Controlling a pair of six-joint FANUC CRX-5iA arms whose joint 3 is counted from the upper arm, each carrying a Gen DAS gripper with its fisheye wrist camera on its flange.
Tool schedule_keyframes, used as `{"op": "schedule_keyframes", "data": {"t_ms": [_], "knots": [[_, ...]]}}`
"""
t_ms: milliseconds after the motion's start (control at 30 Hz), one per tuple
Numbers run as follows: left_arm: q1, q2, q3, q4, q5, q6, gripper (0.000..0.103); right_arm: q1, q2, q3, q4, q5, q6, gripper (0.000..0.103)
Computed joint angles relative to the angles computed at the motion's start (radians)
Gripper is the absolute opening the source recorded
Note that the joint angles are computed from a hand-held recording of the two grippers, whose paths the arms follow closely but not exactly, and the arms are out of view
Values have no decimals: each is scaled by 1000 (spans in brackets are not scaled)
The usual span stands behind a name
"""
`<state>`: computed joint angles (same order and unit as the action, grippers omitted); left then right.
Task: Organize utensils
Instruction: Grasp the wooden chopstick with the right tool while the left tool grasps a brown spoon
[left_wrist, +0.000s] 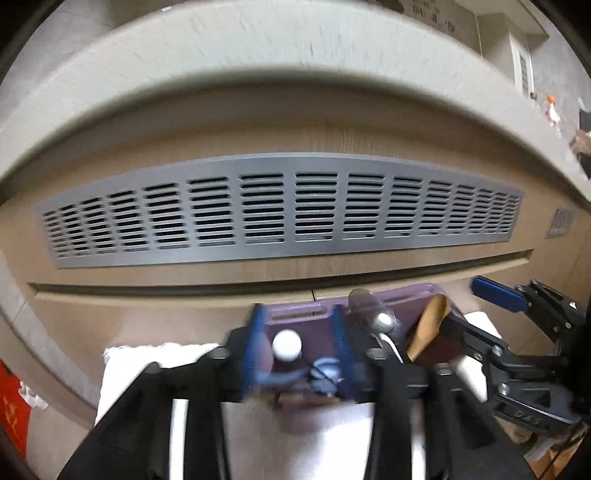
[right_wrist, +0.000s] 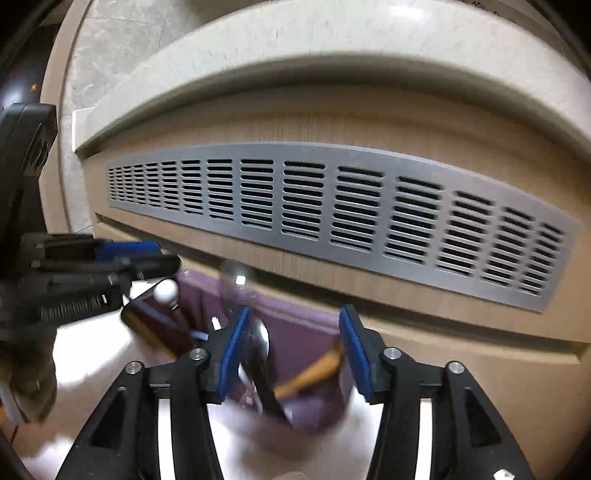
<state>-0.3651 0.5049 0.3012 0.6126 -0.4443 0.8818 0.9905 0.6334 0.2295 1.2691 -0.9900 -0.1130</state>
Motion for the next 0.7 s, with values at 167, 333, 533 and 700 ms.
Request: {"op": "schedule_keyframes", "data": {"t_ms": [167,333,533,700], "knots": [[8,-135,-196,93,-4,-130,61,87,-69,-57,-112,-90,53,62],[29,-215,-313,87,-161,-134,66,167,-94,-59,-281,-193,103,62],[22,-297,-450,76,-271,-148,71,214,-98,-34,-530,-183,224,86],[4,-327,-494,47,-319,-173,71,217,-71,-6,-610,-166,284,43]]}}
